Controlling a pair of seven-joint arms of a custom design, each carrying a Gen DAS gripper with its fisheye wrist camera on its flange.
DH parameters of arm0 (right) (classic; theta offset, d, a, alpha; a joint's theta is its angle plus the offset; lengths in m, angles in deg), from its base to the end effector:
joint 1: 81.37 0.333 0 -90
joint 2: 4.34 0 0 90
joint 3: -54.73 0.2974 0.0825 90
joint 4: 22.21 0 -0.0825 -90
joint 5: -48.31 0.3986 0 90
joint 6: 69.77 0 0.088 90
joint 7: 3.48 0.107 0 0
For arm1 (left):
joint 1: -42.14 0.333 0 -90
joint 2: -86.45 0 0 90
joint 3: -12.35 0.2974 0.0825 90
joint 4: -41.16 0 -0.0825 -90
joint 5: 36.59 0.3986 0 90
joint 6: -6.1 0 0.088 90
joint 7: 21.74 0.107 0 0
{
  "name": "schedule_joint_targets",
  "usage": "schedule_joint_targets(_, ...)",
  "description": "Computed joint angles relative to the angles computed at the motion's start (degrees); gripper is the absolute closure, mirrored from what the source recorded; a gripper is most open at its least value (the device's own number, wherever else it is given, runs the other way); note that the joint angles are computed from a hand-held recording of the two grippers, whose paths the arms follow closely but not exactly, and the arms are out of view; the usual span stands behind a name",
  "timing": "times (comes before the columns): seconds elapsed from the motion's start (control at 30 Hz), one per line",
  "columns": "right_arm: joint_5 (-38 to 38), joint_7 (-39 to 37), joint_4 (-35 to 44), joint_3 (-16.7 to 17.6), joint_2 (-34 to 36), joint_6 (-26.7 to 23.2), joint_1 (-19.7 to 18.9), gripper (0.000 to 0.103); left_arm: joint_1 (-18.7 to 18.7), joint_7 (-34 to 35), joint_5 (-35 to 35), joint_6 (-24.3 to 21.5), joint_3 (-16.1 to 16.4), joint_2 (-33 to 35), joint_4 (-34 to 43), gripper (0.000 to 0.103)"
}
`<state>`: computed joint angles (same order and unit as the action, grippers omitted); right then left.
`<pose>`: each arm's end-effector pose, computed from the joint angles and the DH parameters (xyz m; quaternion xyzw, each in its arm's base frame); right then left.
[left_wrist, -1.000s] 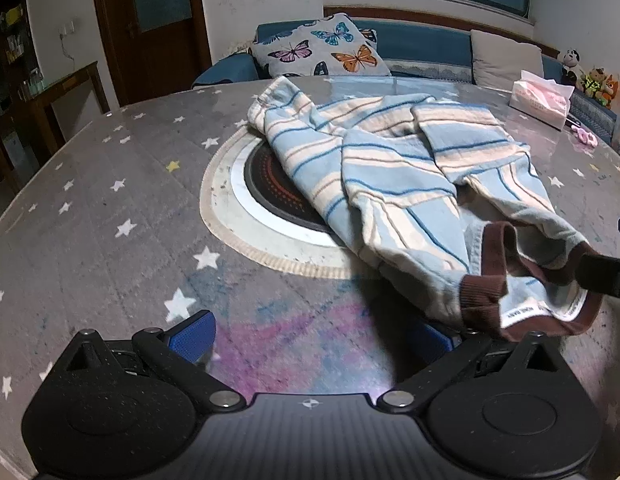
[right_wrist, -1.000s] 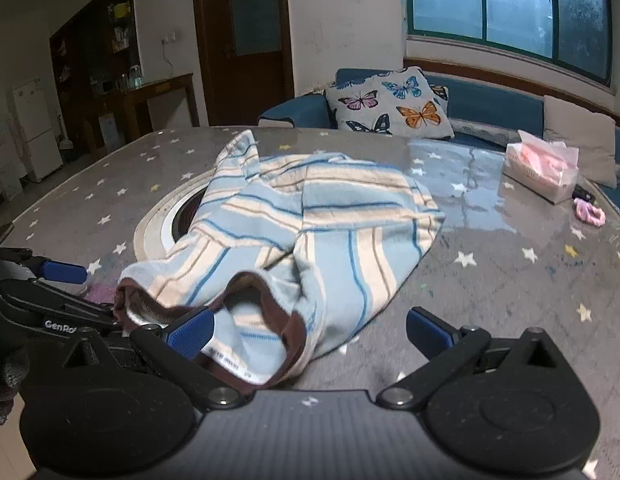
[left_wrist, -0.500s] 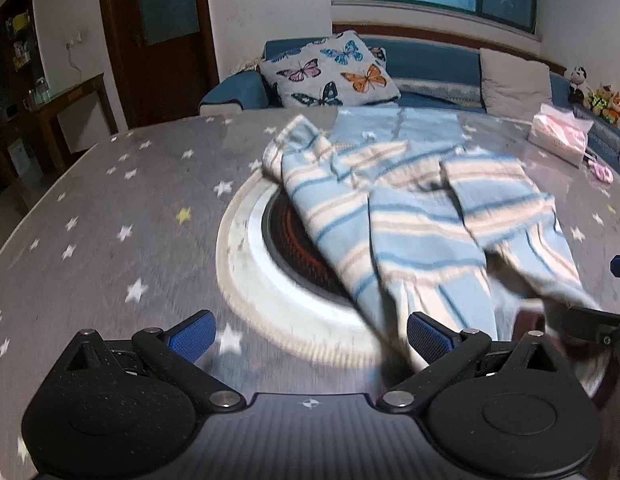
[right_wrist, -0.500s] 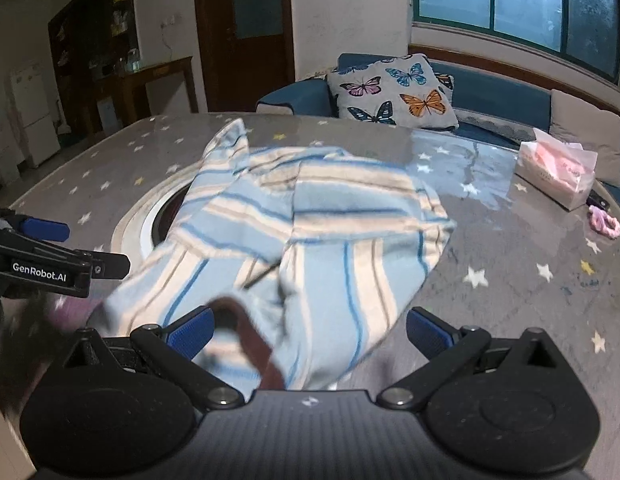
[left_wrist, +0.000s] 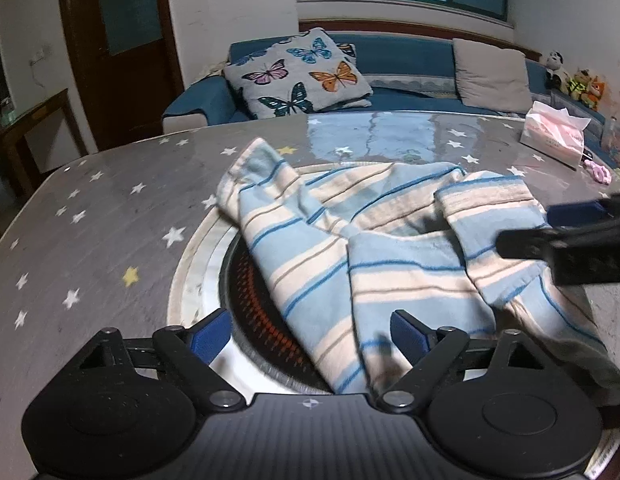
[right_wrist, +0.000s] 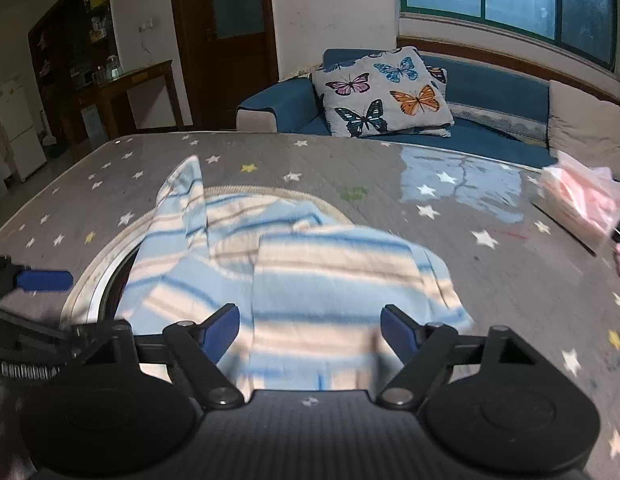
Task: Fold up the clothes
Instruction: 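Grasp the shirt fabric with the right gripper while the left gripper grasps nearby fabric, then lift the shirt with both grippers and shake it open above the table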
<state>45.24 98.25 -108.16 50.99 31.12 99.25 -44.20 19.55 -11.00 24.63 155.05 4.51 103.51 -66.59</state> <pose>0.6271 0.4315 0.3834 -0.7759 0.4838 -0.1818 0.3616 0.5615 -0.3443 0.3655 -0.6667 0.6403 -0.2415 0.2952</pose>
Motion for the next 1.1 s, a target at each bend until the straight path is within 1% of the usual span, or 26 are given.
schedule_joint_targets(0.07, -0.09, -0.41, 4.87, 0.11, 3.18, -2.2, -0.11, 0.033, 0.38, 1.52, -0.39, 0.95, 0.05, 1.1, 1.17, 0.017)
schedule_joint_targets(0.13, -0.11, -1.05, 9.65, 0.52, 6.35, -4.61, -0.39, 0.036, 0.51, 3.4, -1.05, 1.56, 0.19, 2.32, 2.49, 0.017)
schedule_joint_targets(0.17, -0.13, -1.36, 12.09, 0.69, 7.96, -5.88, -0.49, 0.039, 0.52, 4.52, -1.65, 1.73, 0.24, 2.99, 3.23, 0.017)
schedule_joint_targets(0.23, -0.64, -1.54, 15.42, 0.39, 10.25, -7.63, -0.25, 0.044, 0.47, 5.95, -2.33, 2.61, 0.65, 3.99, 4.29, 0.018)
schedule_joint_targets(0.3, -1.41, -1.38, 17.6, -0.22, 11.83, -8.81, 0.17, 0.056, 0.41, 7.16, -2.96, 3.57, 1.13, 5.0, 5.39, 0.018)
schedule_joint_targets(0.33, -1.89, -0.85, 17.71, -0.8, 11.94, -8.99, 0.52, 0.059, 0.43, 7.68, -3.52, 4.05, 1.34, 5.59, 6.08, 0.018)
schedule_joint_targets(0.37, -2.15, -0.53, 17.36, -0.98, 11.73, -8.9, 0.56, 0.066, 0.44, 8.26, -4.07, 4.51, 1.57, 6.19, 6.75, 0.021)
schedule_joint_targets(0.4, -1.88, -0.76, 16.59, -0.37, 11.23, -8.37, 0.06, 0.076, 0.42, 8.89, -4.57, 4.93, 1.82, 6.77, 7.39, 0.023)
schedule_joint_targets(0.47, -1.12, -1.38, 15.06, 0.75, 10.23, -7.33, -0.89, 0.083, 0.39, 10.21, -5.64, 5.77, 2.29, 7.96, 8.69, 0.029)
schedule_joint_targets(0.5, -0.81, -1.61, 14.35, 1.03, 9.78, -6.78, -1.16, 0.084, 0.45, 11.06, -6.32, 6.32, 2.44, 8.55, 9.27, 0.031)
schedule_joint_targets(0.53, -0.76, -1.61, 13.76, 0.89, 9.42, -6.27, -1.12, 0.084, 0.65, 12.21, -7.21, 7.13, 2.44, 9.11, 9.71, 0.038)
schedule_joint_targets(0.57, -0.55, -1.9, 13.54, 1.09, 9.25, -6.11, -1.27, 0.084, 0.83, 13.43, -8.17, 7.93, 2.46, 9.69, 10.17, 0.048)
schedule_joint_targets(0.6, -0.02, -2.61, 13.69, 1.82, 9.3, -6.15, -1.77, 0.084, 1.03, 14.66, -9.24, 8.78, 2.45, 10.21, 10.55, 0.053)
schedule_joint_targets(0.63, 0.57, -3.35, 13.86, 2.52, 9.36, -6.22, -2.25, 0.084, 1.1, 15.58, -10.12, 9.65, 2.57, 10.48, 10.66, 0.064)
schedule_joint_targets(0.67, 1.11, -4.0, 14.16, 3.07, 9.52, -6.3, -2.59, 0.083, 0.8, 15.96, -10.39, 10.31, 3.0, 10.47, 10.53, 0.071)
schedule_joint_targets(0.7, 1.56, -4.49, 14.7, 3.4, 9.87, -6.44, -2.72, 0.081, 0.57, 16.33, -10.61, 10.96, 3.37, 10.46, 10.4, 0.075)
schedule_joint_targets(0.73, 2.0, -4.98, 15.25, 3.72, 10.23, -6.58, -2.84, 0.078, 0.28, 16.45, -10.62, 11.51, 3.81, 10.33, 10.16, 0.082)
schedule_joint_targets(0.77, 2.45, -5.47, 15.81, 4.03, 10.6, -6.73, -2.96, 0.071, -0.17, 16.13, -10.25, 11.89, 4.42, 9.99, 9.73, 0.085)
schedule_joint_targets(0.8, 2.77, -5.79, 16.5, 4.12, 11.06, -6.94, -2.91, 0.068, -0.53, 15.76, -9.8, 12.23, 4.92, 9.66, 9.31, 0.087)
schedule_joint_targets(0.83, 2.91, -5.82, 17.42, 3.92, 11.71, -7.35, -2.66, 0.067, -0.74, 15.37, -9.37, 12.66, 5.3, 9.26, 8.79, 0.092)
schedule_joint_targets(0.9, 2.92, -5.26, 19.56, 3.15, 13.17, -8.8, -1.94, 0.067, -0.73, 14.72, -8.88, 13.65, 5.66, 8.44, 7.62, 0.093)
schedule_joint_targets(0.97, 1.03, -2.84, 21.76, 0.23, 14.83, -10.27, 0.15, 0.069, -0.31, 14.91, -9.25, 14.26, 5.42, 8.0, 6.95, 0.093)
schedule_joint_targets(1.0, 0.09, -2.04, 22.01, -0.64, 15.15, -10.29, 0.76, 0.079, -0.16, 15.0, -9.46, 14.53, 5.34, 7.91, 6.79, 0.091)
schedule_joint_targets(1.07, -1.55, -0.49, 20.7, -1.92, 14.68, -8.93, 1.57, 0.089, -0.21, 14.58, -9.49, 14.98, 5.52, 7.98, 6.88, 0.088)
schedule_joint_targets(1.1, -1.58, -0.3, 19.47, -1.56, 13.91, -7.98, 1.25, 0.095, -0.24, 14.36, -9.49, 15.2, 5.61, 8.02, 6.93, 0.083)
